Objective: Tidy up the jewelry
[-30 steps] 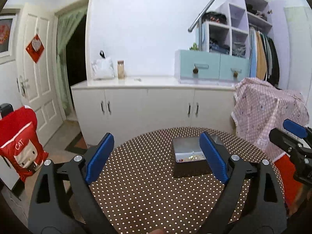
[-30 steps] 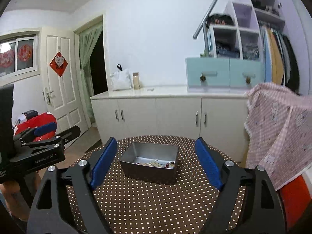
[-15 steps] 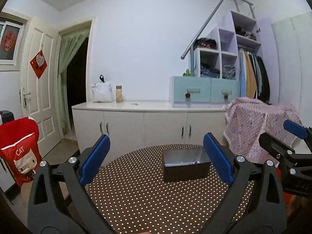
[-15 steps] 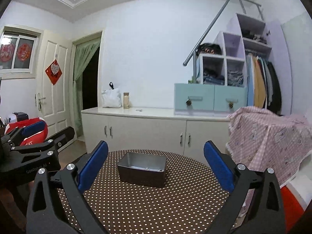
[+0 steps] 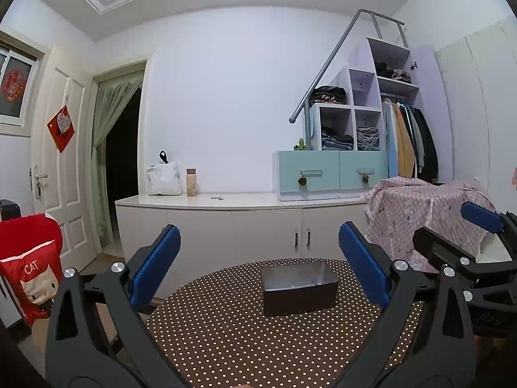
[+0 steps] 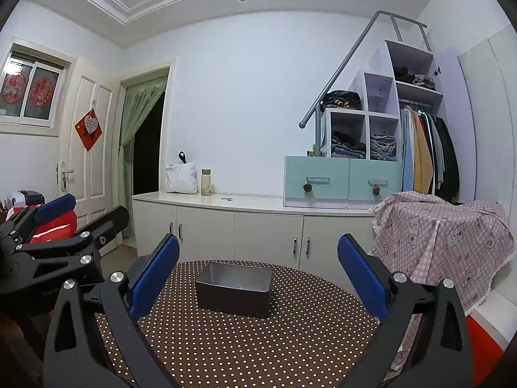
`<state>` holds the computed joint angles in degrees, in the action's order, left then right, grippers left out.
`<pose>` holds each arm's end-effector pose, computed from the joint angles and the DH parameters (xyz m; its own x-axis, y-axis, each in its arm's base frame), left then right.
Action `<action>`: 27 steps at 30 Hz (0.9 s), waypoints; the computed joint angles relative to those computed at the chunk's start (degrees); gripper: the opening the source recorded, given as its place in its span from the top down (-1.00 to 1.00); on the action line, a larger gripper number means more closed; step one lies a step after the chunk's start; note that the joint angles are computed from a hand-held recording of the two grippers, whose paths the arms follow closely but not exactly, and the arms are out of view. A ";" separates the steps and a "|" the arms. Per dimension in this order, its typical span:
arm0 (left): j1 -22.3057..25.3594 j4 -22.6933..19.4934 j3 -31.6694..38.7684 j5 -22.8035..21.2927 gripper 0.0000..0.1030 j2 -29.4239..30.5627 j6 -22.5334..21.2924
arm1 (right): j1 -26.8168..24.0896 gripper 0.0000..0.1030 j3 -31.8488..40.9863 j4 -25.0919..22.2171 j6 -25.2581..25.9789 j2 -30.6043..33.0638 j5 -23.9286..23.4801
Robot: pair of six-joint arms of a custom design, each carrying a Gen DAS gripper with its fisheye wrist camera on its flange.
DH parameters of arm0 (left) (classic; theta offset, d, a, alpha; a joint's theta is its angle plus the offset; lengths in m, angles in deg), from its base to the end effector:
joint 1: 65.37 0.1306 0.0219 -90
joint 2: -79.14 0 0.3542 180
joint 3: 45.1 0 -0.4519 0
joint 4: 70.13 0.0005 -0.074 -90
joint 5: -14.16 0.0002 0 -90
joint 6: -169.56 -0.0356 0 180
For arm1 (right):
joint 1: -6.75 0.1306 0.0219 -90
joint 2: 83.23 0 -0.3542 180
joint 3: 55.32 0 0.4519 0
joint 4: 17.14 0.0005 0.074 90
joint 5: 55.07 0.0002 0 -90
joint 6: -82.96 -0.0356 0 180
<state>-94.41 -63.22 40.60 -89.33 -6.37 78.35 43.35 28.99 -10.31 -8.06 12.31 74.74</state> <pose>0.5325 -0.2867 0.4109 -0.0230 0.0363 -0.9991 0.2687 0.9628 0.0288 0.4959 0.3393 0.3872 -0.0606 -0.0280 -0.9978 0.0556 0.9980 -0.0314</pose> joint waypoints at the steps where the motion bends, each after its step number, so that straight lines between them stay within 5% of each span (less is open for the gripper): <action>1: -0.07 -0.01 0.02 0.02 -0.88 0.06 -0.08 | 0.00 -0.84 -0.01 -0.15 -0.20 0.01 -0.03; 27: 0.35 1.05 -0.44 0.40 -0.88 0.21 -0.79 | 0.11 -0.84 0.39 -2.01 -1.89 0.06 -0.33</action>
